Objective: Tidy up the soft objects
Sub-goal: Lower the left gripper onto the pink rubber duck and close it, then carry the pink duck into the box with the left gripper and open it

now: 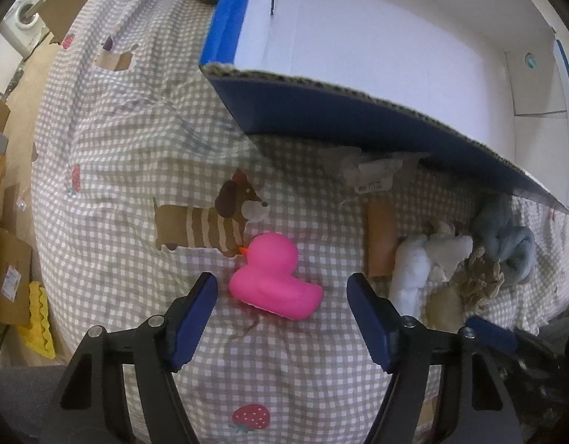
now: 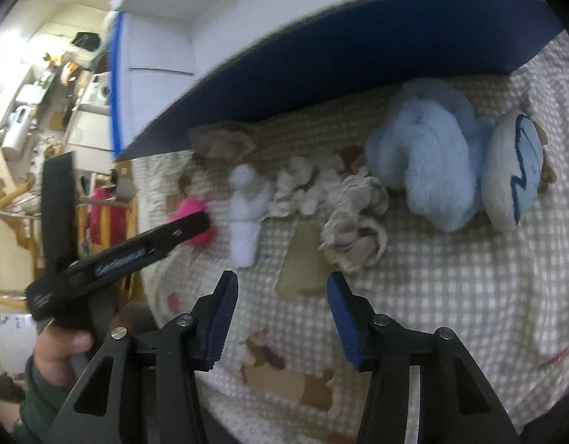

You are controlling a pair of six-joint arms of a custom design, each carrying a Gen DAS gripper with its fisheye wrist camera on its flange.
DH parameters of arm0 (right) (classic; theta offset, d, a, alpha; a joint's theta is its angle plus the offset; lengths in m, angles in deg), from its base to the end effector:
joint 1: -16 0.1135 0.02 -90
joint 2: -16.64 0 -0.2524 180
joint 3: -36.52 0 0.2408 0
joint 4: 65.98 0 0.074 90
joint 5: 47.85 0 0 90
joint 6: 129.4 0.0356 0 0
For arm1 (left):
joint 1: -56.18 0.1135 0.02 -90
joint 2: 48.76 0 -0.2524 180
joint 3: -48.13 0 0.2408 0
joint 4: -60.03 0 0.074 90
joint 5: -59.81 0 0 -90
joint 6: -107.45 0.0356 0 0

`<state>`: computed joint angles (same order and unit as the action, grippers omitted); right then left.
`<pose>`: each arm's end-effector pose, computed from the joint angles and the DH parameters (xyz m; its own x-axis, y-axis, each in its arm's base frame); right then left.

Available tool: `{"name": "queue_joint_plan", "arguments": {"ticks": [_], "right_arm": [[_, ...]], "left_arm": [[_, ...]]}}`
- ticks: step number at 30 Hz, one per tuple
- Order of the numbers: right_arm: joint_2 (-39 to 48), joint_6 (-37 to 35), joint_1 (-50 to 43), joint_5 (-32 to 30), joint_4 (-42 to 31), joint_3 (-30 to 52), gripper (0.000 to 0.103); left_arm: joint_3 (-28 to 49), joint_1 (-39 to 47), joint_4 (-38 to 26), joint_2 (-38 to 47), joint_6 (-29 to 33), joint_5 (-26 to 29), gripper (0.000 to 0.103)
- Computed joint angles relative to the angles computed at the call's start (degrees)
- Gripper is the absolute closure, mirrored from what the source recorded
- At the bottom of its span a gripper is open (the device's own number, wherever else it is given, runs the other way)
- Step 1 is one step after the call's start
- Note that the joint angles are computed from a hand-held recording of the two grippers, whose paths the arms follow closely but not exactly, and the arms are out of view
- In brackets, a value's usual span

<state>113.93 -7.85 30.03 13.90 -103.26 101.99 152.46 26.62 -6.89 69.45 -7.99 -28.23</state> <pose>0.2814 0.0877 0.1385 -0.9698 0.2327 -0.0726 0.1526 0.8119 0.5635 0.3392 -0.1938 0.1700 -0.9892 0.0675 -0.1299 0.0807 0.9918 -0.0992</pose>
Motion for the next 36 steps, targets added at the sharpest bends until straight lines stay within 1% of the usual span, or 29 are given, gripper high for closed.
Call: {"name": "queue_joint_plan", "arguments": {"ticks": [1,2,4,5,10,11,12,13,15,17,19,22,27,32,33,36], "right_arm": [[1.08,0.24,0.18,0.87,-0.4,0.84,0.049],[2.04,0.47,0.43,1.93,-0.79,1.61,0.049],[3.21,0.71,0.93,3.33,-0.94,2.33,0.049],[3.67,0.42,0.88,3.56,-0.61,2.17,0.049],[5.62,-0.24,2.32,7.82,-0.52,3.47,0.05],[6.64,0.2,3.11,8.74,0.39,3.8,0.053],[6.88,-0.17,3.56,9.89,0.33,4.07,0.066],[6.99,-0.69,3.93,10.7,0.21,4.3,0.075],[7.04,-0.97,4.5,10.61,1.32,4.08,0.081],[5.18,-2.3,4.34,11.12,0.6,3.21,0.087],[3.13,-2.87,4.46,10.93,0.49,2.15,0.09],[-0.66,-2.29,5.21,10.82,0.43,0.63,0.09],[-11.19,0.75,6.33,11.4,-2.1,-1.71,0.09],[-22.06,2.48,6.53,16.06,-9.8,-0.86,0.09],[-23.79,2.71,6.3,16.94,-11.59,-0.18,0.09],[-25.99,3.75,6.48,19.59,-15.58,3.16,0.09]], "left_arm": [[1.5,-0.92,-0.27,1.32,-0.7,-0.4,0.037],[1.33,-1.09,-0.07,1.34,-0.49,-0.74,0.039],[2.56,-2.34,0.32,3.08,-1.13,-1.25,0.053],[1.72,-2.46,1.29,3.28,-1.02,-1.25,0.056],[-0.49,-3.01,3.61,3.34,-1.03,-1.62,0.056],[-1.04,-3.1,4.26,3.11,-0.91,-1.84,0.056],[-2.34,-3.26,4.9,1.98,-0.91,-2.04,0.056],[-2.48,-3.23,5.13,1.64,-0.71,-2.25,0.056],[-3.78,-3.39,6.52,0.57,-0.7,-2.69,0.056],[-5.15,-3.72,7.52,-0.76,-1.62,-3.21,0.057],[-6.69,-3.84,7.8,-2.78,-2.84,-3.17,0.057],[-9.53,-3.59,8.91,-6.64,-4.04,-3.3,0.057],[-13.66,-3.95,10.5,-12.92,-5.35,-5.63,0.057],[-13.87,-4.26,10.67,-17.62,-5.51,-4.87,0.057],[-12.2,-4.37,9.81,-17.19,-5.3,-5.05,0.057],[-10.61,-3.08,8.75,-17.2,-4.56,-3.48,0.057]]}}
